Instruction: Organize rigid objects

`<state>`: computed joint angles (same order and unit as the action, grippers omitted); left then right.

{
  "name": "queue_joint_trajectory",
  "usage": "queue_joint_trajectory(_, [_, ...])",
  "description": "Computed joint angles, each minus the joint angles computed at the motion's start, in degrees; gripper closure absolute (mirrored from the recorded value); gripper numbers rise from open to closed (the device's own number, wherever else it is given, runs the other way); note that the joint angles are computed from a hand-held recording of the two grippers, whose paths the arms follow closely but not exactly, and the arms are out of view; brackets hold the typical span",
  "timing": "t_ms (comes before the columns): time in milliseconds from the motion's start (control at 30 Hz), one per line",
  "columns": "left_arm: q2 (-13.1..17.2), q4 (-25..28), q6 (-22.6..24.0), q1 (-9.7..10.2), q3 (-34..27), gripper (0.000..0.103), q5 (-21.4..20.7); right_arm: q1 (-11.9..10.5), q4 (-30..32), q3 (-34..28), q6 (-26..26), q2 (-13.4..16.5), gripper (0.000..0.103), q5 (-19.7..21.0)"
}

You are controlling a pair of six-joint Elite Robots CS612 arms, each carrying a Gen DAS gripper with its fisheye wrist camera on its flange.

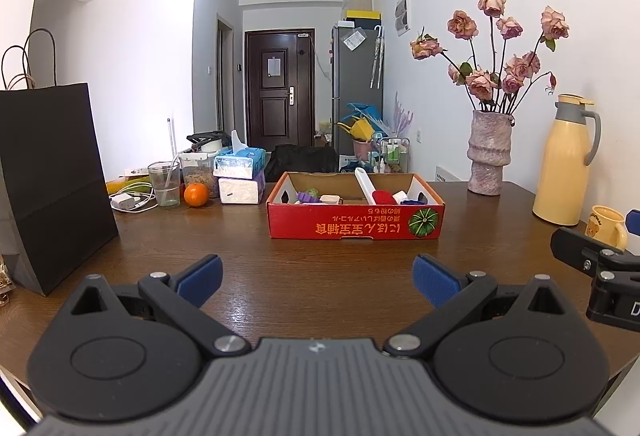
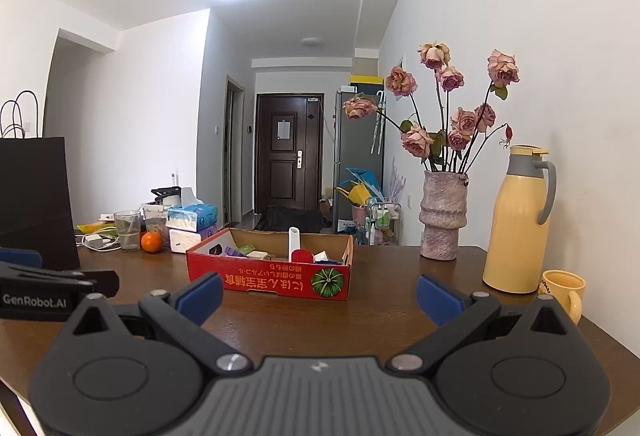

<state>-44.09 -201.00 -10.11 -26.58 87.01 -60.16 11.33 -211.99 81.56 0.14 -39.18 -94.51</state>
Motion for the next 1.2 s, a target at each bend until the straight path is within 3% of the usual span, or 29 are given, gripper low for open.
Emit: queue_joint_trajectory(1200, [0.3, 0.3, 0.7, 0.32, -0.1, 0.000, -2.5, 0.1, 1.9, -0.8, -0.3, 0.5, 0.000, -0.4])
